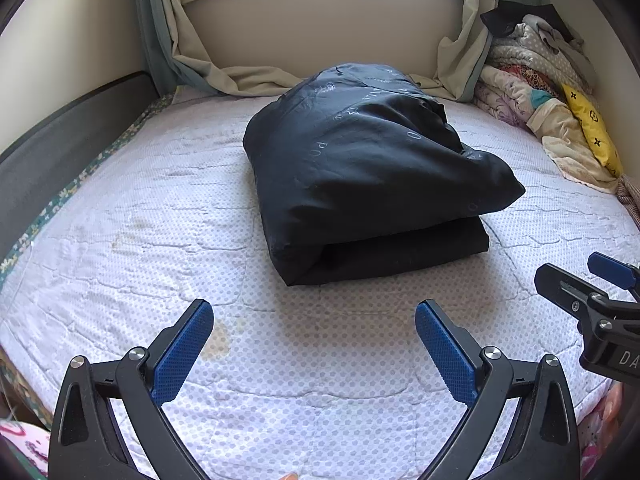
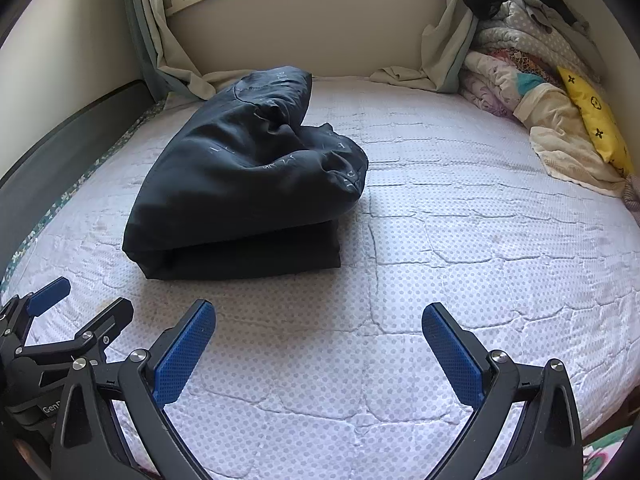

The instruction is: Fold large clothes

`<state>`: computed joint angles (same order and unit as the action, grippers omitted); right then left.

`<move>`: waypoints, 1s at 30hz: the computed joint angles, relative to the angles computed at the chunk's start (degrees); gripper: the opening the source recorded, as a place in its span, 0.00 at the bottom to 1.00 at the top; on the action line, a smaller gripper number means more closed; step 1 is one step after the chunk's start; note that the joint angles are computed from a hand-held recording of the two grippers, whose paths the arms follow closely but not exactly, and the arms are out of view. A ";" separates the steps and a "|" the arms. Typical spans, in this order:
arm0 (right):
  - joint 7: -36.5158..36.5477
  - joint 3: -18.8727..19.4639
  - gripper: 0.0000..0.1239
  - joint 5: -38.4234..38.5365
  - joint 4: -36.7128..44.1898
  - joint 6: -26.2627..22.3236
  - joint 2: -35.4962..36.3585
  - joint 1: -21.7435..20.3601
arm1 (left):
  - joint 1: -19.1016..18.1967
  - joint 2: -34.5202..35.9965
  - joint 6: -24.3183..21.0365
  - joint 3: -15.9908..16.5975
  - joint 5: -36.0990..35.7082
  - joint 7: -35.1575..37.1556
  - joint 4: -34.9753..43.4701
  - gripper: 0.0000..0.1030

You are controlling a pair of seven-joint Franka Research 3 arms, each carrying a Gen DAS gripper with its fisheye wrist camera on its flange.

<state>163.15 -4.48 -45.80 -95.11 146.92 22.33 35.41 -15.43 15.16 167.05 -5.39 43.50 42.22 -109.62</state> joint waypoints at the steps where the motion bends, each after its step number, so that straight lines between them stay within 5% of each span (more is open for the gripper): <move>1: -0.09 0.01 0.83 0.04 -0.01 0.07 0.01 -0.04 | -0.08 -0.01 0.00 0.09 0.16 -0.14 0.01 0.99; 30: 0.00 -0.06 0.83 -0.27 -0.40 0.52 -0.31 0.01 | -0.78 -0.13 -0.20 0.98 5.08 -4.59 0.32 0.99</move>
